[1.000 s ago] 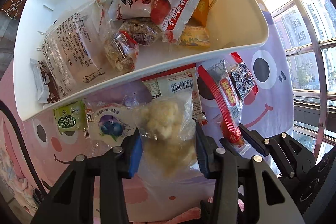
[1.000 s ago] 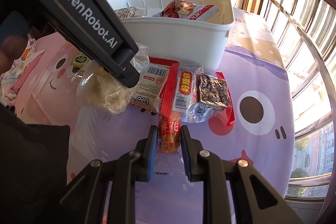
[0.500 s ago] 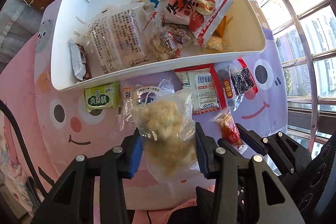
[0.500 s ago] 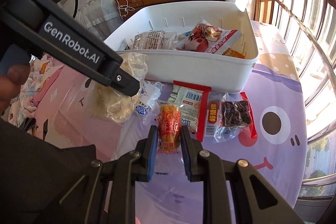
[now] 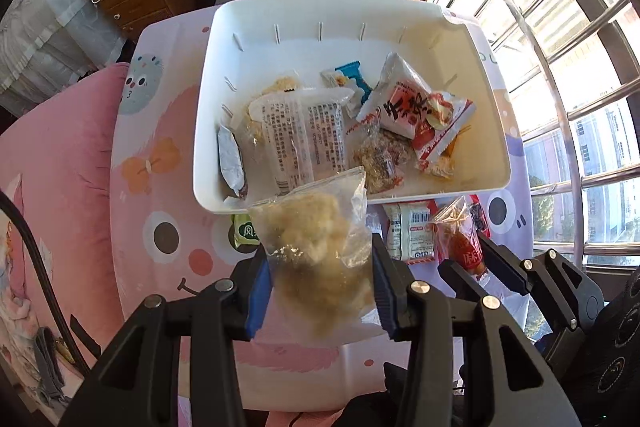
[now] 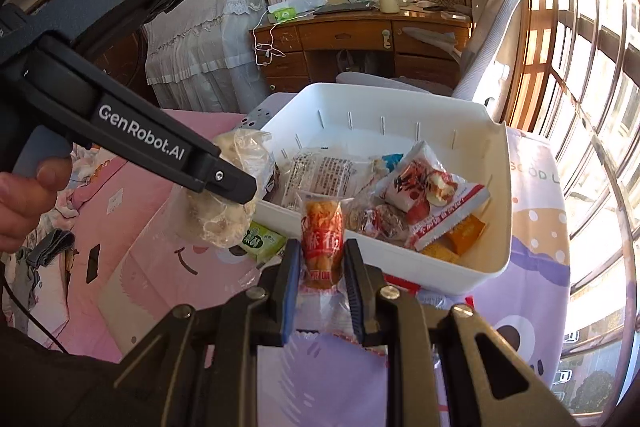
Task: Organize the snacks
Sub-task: 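Release the puff bag into the basket with left while right drops the sausage packet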
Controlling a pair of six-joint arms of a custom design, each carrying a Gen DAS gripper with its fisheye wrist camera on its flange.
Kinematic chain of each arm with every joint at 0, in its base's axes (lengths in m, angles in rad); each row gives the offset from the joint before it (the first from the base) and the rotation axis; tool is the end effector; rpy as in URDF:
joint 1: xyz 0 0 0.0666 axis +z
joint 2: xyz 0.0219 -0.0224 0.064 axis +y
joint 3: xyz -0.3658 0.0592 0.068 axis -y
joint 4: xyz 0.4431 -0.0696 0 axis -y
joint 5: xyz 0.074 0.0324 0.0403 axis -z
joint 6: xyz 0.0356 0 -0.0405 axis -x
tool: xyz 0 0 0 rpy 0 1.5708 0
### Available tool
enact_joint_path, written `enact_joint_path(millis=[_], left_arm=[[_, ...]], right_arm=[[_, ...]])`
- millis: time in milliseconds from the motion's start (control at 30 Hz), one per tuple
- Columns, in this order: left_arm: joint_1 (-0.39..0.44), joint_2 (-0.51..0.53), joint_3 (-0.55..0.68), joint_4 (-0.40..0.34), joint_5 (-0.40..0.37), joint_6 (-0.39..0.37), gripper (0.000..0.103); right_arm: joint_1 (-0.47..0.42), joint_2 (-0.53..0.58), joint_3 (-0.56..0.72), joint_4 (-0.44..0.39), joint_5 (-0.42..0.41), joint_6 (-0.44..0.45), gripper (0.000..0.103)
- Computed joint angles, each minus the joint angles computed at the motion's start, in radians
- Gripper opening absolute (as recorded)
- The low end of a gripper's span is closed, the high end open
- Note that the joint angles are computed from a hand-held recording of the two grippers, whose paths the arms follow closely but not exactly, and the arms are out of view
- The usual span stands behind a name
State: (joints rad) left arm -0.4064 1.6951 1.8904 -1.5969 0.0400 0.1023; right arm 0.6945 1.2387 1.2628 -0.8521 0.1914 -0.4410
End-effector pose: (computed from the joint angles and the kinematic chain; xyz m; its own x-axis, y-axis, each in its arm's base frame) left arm 0.5391 -0.2340 0.4631 -0.9417 0.2942 -0.1635 0.3066 0.9502 -0.0564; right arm 0.3761 0.3039 0.4289 -0.7378 -0.0692 -0.6714 -0.2372 0.9579 0.1620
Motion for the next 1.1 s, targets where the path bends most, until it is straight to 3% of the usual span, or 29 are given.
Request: enact_joint_path(millis=[400, 667, 800, 867, 967, 1100], left_arm=[[0.025, 0.032, 0.055, 0.185, 0.091, 0.027, 0.043], [0.018, 0.002, -0.009, 0.315, 0.179, 0.05, 0.044], [0.013, -0.002, -0.021, 0.316, 0.189, 0.054, 0.057], [0.013, -0.009, -0.03, 0.318, 0.193, 0.056, 0.063], [0.015, -0.022, -0.043, 0.319, 0.19, 0.055, 0.065], [0.019, -0.046, -0.068, 0.324, 0.182, 0.064, 0.067]], right_arm=[[-0.071, 0.075, 0.09, 0.001, 0.112, 0.078, 0.022], [-0.12, 0.057, 0.076, -0.027, 0.124, 0.033, 0.022], [-0.128, 0.062, 0.082, -0.076, 0.138, -0.015, 0.024], [-0.132, 0.06, 0.08, -0.086, 0.12, -0.023, 0.031], [-0.127, 0.053, 0.076, -0.089, 0.125, -0.004, 0.039], [-0.123, 0.045, 0.075, -0.104, 0.132, -0.003, 0.04]])
